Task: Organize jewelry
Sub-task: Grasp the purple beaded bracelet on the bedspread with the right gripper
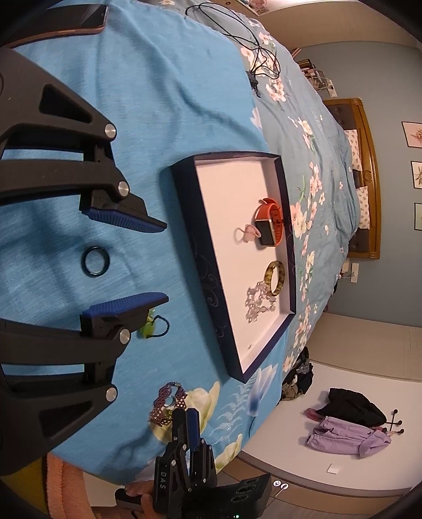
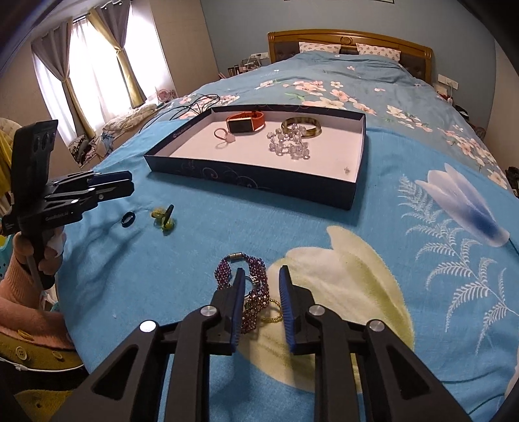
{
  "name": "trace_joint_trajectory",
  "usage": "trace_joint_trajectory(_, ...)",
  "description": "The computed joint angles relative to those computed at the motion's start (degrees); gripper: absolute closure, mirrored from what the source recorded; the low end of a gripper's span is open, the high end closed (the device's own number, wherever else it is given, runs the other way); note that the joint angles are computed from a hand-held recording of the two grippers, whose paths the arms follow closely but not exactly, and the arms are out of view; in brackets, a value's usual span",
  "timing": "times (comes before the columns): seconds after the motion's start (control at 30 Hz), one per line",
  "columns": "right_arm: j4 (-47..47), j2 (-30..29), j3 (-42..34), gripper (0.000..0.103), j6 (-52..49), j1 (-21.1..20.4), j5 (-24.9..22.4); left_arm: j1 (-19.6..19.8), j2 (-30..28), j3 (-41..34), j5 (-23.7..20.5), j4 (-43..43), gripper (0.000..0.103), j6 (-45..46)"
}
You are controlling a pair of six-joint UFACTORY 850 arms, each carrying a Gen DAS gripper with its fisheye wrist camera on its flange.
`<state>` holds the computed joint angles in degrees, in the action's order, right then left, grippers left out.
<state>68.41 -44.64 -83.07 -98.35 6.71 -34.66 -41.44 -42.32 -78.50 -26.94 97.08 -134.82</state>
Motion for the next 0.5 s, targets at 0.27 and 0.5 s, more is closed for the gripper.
trace_joint_trajectory(0.27, 0.95, 0.28, 0.59, 0.102, -0.62, -0.01, -0.16, -0.35, 0.43, 1.0, 0.17, 0.53, 0.065, -0.85)
trace_joint_trajectory(0.5, 5.81, 2.1, 2.18, 0.102, -4.92, -0.67, -3.36, -0.63, 0.41, 1.32, 0.58, 2.47, 0.064, -2.14)
